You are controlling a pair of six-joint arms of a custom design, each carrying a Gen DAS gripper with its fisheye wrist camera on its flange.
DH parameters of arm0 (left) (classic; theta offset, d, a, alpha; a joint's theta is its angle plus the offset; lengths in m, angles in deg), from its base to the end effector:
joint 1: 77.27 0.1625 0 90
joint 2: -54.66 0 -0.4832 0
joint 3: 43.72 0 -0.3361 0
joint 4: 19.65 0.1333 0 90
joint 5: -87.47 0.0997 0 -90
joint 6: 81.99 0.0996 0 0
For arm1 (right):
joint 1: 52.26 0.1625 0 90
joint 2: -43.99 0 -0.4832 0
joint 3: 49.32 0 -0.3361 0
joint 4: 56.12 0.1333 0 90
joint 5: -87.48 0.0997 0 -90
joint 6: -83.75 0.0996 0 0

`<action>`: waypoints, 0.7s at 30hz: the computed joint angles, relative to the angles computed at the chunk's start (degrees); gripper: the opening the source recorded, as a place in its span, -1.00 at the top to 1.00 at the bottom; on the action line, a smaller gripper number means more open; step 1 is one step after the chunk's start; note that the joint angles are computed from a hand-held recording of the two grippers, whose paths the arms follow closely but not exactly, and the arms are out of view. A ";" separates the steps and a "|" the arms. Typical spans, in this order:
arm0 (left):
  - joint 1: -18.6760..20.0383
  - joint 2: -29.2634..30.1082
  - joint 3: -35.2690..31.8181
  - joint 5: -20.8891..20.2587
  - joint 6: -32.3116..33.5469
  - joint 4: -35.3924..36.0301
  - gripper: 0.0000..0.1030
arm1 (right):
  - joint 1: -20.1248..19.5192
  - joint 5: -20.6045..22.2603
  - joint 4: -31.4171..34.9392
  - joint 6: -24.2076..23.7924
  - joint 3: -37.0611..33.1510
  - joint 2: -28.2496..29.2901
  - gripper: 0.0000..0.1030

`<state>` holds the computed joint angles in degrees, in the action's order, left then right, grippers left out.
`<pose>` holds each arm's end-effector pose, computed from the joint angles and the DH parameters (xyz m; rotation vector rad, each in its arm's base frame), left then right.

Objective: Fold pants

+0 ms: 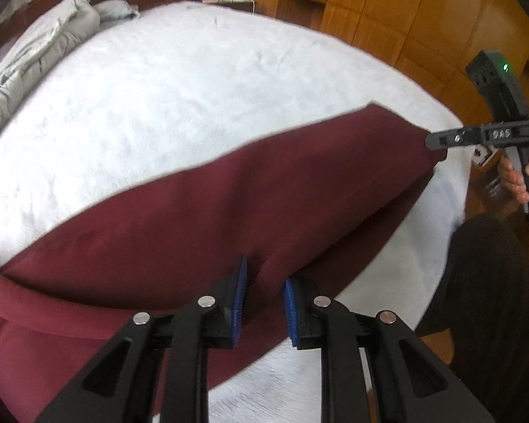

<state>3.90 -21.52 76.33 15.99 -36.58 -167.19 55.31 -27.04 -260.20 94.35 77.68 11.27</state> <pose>0.0898 -0.4966 0.3306 1.2085 2.4778 -0.1727 0.2404 -0.4546 0.0370 0.0630 -2.7485 0.6103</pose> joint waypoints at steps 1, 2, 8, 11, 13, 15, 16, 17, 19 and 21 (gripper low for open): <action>-0.25 -0.28 0.28 -0.02 -0.49 -0.08 0.63 | 0.27 -1.14 1.34 0.46 0.04 -0.15 0.56; -0.42 -0.32 0.80 0.32 -0.67 -0.56 0.63 | 0.26 -1.97 2.74 1.02 -0.38 0.13 0.56; 1.93 3.41 1.96 2.03 -1.11 -4.46 0.61 | -0.29 -6.49 13.20 3.55 -5.18 2.48 0.54; 2.41 2.84 -0.72 0.31 -5.04 -0.70 0.50 | 1.43 -8.53 16.22 4.79 -6.35 1.36 0.17; 2.65 2.35 -3.71 -0.48 -8.41 5.03 0.15 | 4.50 -13.38 16.83 5.13 -7.53 1.41 -0.09; 3.94 0.82 -6.50 -3.75 -11.30 9.29 -0.46 | 6.54 -14.19 16.18 4.50 -8.76 1.80 -0.10; 4.41 0.17 -7.19 -4.30 -12.27 9.57 -0.56 | 7.54 -12.83 14.43 2.94 -9.89 2.43 -0.10; 4.95 -0.40 -8.47 -4.92 -13.47 10.48 -0.62 | 7.86 -10.72 13.54 1.79 -10.90 2.86 -0.10; 6.32 -1.05 -12.03 -4.50 -16.61 12.53 -0.62 | 7.70 -2.94 13.13 -0.62 -14.79 5.00 -0.10; 7.44 -0.76 -15.20 -0.34 -20.92 11.82 -0.62 | 7.28 2.02 15.41 -2.38 -19.48 7.79 -0.08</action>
<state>11.34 -22.27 61.13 15.65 -57.50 -155.37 62.59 -25.01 -244.79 91.97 58.20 19.06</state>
